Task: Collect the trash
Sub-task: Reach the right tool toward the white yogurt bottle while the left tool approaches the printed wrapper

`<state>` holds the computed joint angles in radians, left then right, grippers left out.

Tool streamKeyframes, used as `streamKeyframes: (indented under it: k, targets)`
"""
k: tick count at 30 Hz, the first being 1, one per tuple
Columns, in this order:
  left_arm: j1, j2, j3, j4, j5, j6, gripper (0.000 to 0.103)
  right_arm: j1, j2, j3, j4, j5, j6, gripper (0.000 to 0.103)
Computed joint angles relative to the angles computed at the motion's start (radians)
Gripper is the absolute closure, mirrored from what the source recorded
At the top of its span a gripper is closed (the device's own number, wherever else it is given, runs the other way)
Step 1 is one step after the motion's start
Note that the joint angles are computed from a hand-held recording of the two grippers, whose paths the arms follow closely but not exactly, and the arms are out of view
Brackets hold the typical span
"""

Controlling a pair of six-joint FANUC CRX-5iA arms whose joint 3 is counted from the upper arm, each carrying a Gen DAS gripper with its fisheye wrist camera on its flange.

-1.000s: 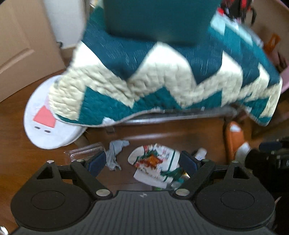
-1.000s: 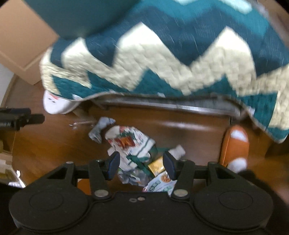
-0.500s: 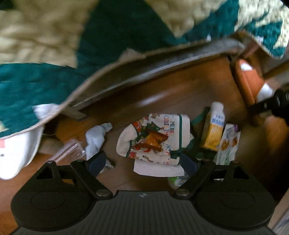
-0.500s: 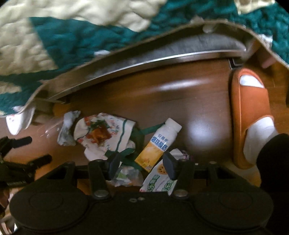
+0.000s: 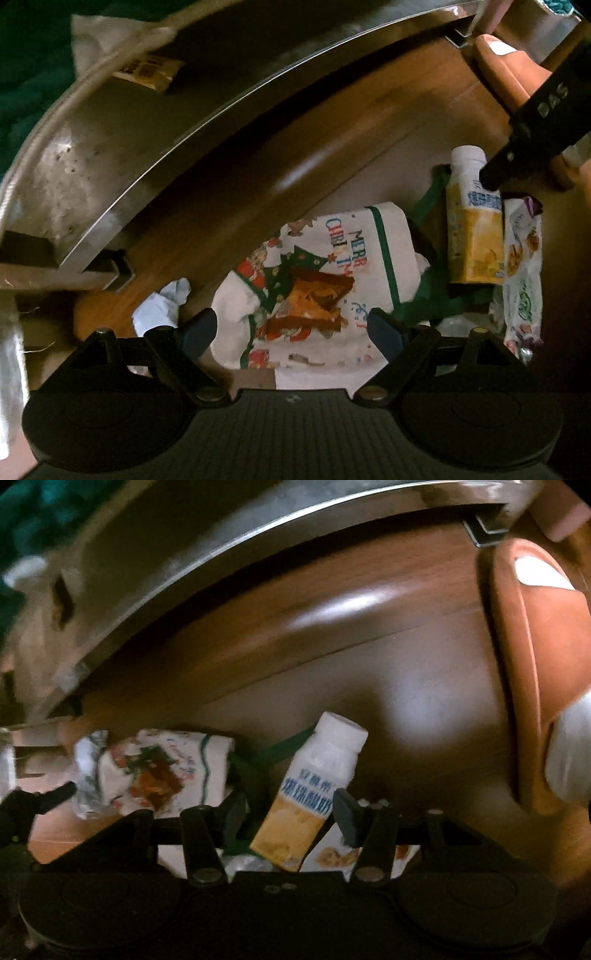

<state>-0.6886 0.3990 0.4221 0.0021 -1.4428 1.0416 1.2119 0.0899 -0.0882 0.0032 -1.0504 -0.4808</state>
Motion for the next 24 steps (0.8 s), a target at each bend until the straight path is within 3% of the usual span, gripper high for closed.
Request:
streamKeyframes:
  k: [5, 11, 24]
  targets:
    - [-0.017, -0.014, -0.052, -0.031, 0.084, 0.04, 0.014, -0.002, 0.043, 0.029, -0.031, -0.039, -0.02, 0.051]
    - [-0.035, -0.026, -0.097, -0.039, 0.179, -0.004, 0.014, -0.009, 0.064, 0.037, -0.041, -0.041, -0.018, 0.051]
    - [-0.028, 0.102, 0.005, -0.065, 0.104, -0.001, 0.014, -0.037, 0.112, 0.037, -0.1, 0.008, 0.078, 0.049]
